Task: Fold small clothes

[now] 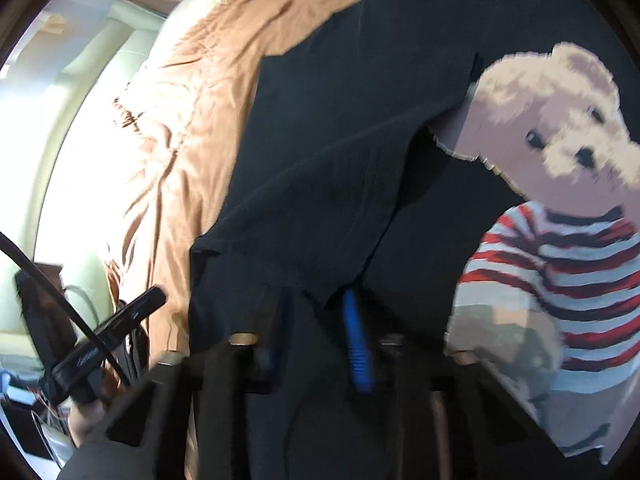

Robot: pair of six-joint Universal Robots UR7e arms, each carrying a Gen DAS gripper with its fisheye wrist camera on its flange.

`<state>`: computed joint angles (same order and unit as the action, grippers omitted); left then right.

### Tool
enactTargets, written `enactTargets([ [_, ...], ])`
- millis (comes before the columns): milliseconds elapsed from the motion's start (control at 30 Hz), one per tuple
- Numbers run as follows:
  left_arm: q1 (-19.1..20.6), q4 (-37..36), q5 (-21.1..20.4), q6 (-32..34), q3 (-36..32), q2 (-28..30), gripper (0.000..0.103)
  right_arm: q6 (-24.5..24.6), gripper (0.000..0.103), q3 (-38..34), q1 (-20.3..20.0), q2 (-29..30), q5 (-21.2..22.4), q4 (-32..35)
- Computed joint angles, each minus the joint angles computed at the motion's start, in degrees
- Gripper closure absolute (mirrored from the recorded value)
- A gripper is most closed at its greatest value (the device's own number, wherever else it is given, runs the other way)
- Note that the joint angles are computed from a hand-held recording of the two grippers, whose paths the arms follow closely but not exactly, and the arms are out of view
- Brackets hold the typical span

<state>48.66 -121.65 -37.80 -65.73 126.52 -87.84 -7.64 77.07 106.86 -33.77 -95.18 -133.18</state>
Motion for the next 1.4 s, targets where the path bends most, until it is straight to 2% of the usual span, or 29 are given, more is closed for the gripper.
enactTargets([
  [200,-3.34,5.94,0.74,-5.53,1.28,-3.41,0.072,-1.43,0.1,2.75,1.58,-2.82,0.73,-2.66],
  [333,-4.44,7.24,0.59,-8.33,1.77,-4.73,0.072,-2.16,0.098,4.49,3.13,-3.6,-3.19,-3.56],
  [467,-5.89,10.06,0.41,-10.38,1.77,-5.36,0.072,-1.37,0.096,4.63,3.31,-4.3,-2.74,-3.17],
  [500,-6.17,10.79,0.38,-10.93,1.79,-5.57,0.072,-1.03,0.085,4.56,3.49,-4.26,-3.33,-3.64],
  [533,-6.27,11.26,0.37,-11.27,1.74,-5.67,0.072,-1.14,0.064,5.13,3.35,-4.78,-3.13,-4.1],
  [600,-6.7,12.64,0.3,-12.53,1.76,-6.11,0.072,-1.65,0.046,6.38,3.27,-5.15,-2.2,-6.56],
  [767,-7.79,16.04,-0.08,-15.69,1.64,-6.55,0.072,-2.76,0.047,7.51,2.08,-3.91,1.5,-10.33],
  [833,-8.23,17.34,-0.4,-16.82,1.57,-6.64,0.072,-3.38,0.067,7.34,1.62,-2.52,0.87,-10.18],
  [933,-9.02,18.9,-0.77,-18.61,1.53,-6.65,0.072,-3.28,0.083,6.94,1.23,-1.0,-1.75,-8.61],
  [1033,-9.65,19.89,-0.98,-19.69,1.18,-6.18,0.072,-3.16,0.084,8.28,0.67,-2.3,-0.24,-8.87],
  [1167,-10.43,20.02,-1.09,-20.36,0.21,-4.54,0.072,-5.19,0.084,10.84,0.84,-5.82,-1.43,-10.58],
  [1300,-11.54,18.52,-0.73,-20.51,-0.91,-2.28,0.072,-6.32,0.083,14.93,0.36,-11.3,-2.18,-13.08],
  [1400,-12.26,16.73,-0.81,-19.45,-2.57,0.52,0.072,-5.36,0.083,18.17,-0.83,-16.09,-1.39,-12.94],
])
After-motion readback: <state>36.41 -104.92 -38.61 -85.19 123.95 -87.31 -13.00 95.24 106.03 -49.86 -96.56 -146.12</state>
